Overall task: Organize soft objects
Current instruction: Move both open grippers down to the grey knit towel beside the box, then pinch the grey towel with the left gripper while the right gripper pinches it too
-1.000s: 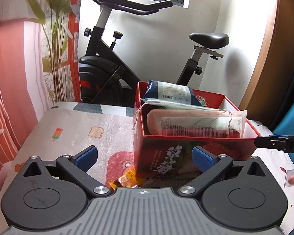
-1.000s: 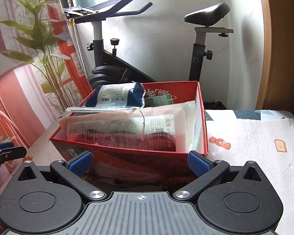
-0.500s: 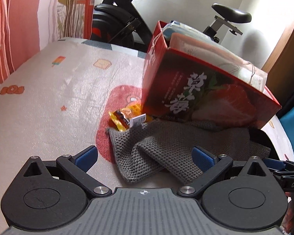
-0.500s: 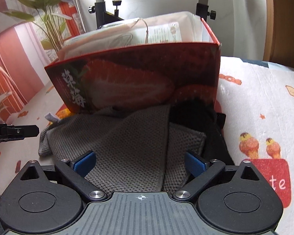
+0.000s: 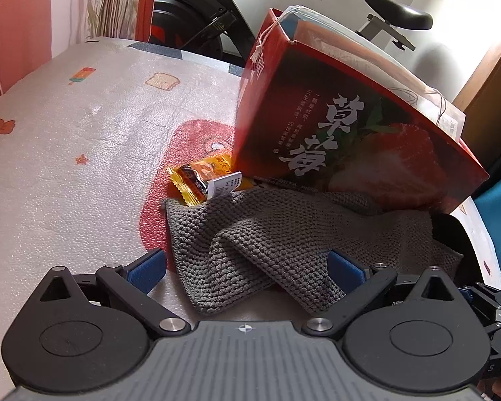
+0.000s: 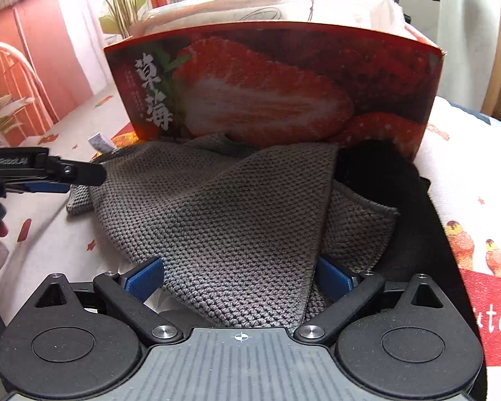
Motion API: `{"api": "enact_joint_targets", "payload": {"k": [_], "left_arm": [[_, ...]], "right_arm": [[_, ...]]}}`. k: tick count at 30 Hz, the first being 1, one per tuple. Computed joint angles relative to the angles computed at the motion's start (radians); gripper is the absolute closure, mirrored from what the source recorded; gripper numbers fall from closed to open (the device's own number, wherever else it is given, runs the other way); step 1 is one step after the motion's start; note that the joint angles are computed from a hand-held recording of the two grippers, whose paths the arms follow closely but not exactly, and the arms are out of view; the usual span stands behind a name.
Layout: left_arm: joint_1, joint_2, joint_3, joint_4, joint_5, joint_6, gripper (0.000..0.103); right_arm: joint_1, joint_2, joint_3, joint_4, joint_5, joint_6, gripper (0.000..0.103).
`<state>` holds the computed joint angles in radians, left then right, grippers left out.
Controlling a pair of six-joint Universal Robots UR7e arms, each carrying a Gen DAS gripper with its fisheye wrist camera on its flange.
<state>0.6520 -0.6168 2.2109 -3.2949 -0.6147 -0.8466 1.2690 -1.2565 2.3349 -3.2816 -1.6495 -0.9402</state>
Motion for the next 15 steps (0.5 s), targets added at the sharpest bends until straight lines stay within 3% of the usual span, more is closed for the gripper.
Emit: {"api": "enact_joint_targets", "payload": {"k": [12,15], "left_arm": [[0.004,0.032,-0.023,-0.030,-0.001,0.006,0.000],[-0.001,0.035,-0.019,-0.044,-0.001,0.014,0.005]], "right_arm": [[-0.012,-0.026,0.004,0.039,0.019,-0.011,0.021],[-0.008,-0.020,0.003,0.031,0.014,-0.014,0.024]]}}
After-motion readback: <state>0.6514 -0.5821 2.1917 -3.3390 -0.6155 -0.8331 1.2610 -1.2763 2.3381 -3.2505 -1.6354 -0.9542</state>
